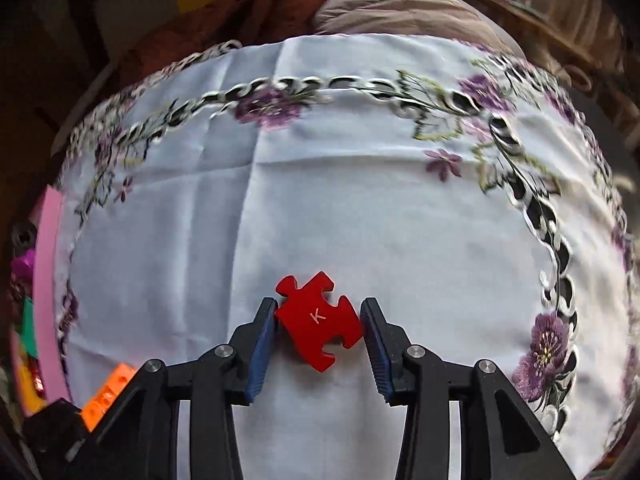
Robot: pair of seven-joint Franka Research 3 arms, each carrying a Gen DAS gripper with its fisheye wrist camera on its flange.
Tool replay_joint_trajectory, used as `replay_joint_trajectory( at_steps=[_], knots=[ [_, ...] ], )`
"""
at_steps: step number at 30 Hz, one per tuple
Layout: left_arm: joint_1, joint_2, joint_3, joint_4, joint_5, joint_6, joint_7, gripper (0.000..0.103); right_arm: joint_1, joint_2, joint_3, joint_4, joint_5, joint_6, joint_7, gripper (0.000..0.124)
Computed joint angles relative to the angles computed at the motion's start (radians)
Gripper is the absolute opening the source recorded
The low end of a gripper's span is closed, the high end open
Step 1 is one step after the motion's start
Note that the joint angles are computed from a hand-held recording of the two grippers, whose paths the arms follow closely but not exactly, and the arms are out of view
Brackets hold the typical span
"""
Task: Organize rigid objects
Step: 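Lift the orange blocks with the left tool while the right tool grasps the red K puzzle piece, then carry the orange blocks into the tray and open the left tool while the right tool holds the puzzle piece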
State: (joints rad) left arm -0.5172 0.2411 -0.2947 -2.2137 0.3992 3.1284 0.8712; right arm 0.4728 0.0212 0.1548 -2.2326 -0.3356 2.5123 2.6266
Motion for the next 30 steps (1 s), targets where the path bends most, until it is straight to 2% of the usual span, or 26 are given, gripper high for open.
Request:
replay_joint_trajectory(
  at_steps=[3,7,9,12,18,21,23,24,28,30],
  knots=[
    [0.006,0.001,-0.004,-0.006,-0.006,0.015,-0.002,0.018,0.018,0.018,0.006,0.03,-0.086,-0.051,0.025,0.048],
    [0.047,0.002,-0.048,-0.013,-0.037,0.027,0.027,0.023,0.018,0.0,0.003,0.006,-0.09,-0.026,0.025,0.048],
    [0.095,0.003,-0.101,-0.02,-0.073,0.031,0.061,0.027,0.017,-0.007,0.005,-0.003,-0.103,-0.024,0.029,0.049],
    [0.104,-0.005,-0.111,-0.024,-0.101,0.026,0.073,0.031,0.014,-0.009,0.007,-0.008,-0.118,-0.019,0.031,0.049],
    [0.005,-0.022,-0.002,-0.004,-0.039,-0.009,0.022,0.031,0.021,0.04,-0.001,0.025,-0.149,-0.005,0.044,0.05],
    [0.013,-0.012,-0.022,0.027,-0.028,-0.058,0.053,0.031,0.026,0.038,-0.008,0.025,-0.151,-0.008,0.039,0.051],
    [-0.047,-0.005,0.037,0.056,0.053,-0.098,0.003,0.024,0.028,0.037,-0.01,0.026,-0.158,-0.013,0.036,0.051],
    [-0.059,-0.004,0.048,0.061,0.081,-0.109,-0.016,0.023,0.03,0.037,-0.009,0.028,-0.161,-0.018,0.032,0.051],
    [-0.091,-0.032,0.095,0.039,0.19,-0.117,-0.152,0.023,0.032,0.033,-0.009,0.028,-0.168,-0.03,0.023,0.05],
    [-0.08,-0.058,0.091,0.016,0.226,-0.116,-0.204,0.023,0.031,0.027,-0.009,0.023,-0.166,-0.03,0.022,0.05]
  ],
)
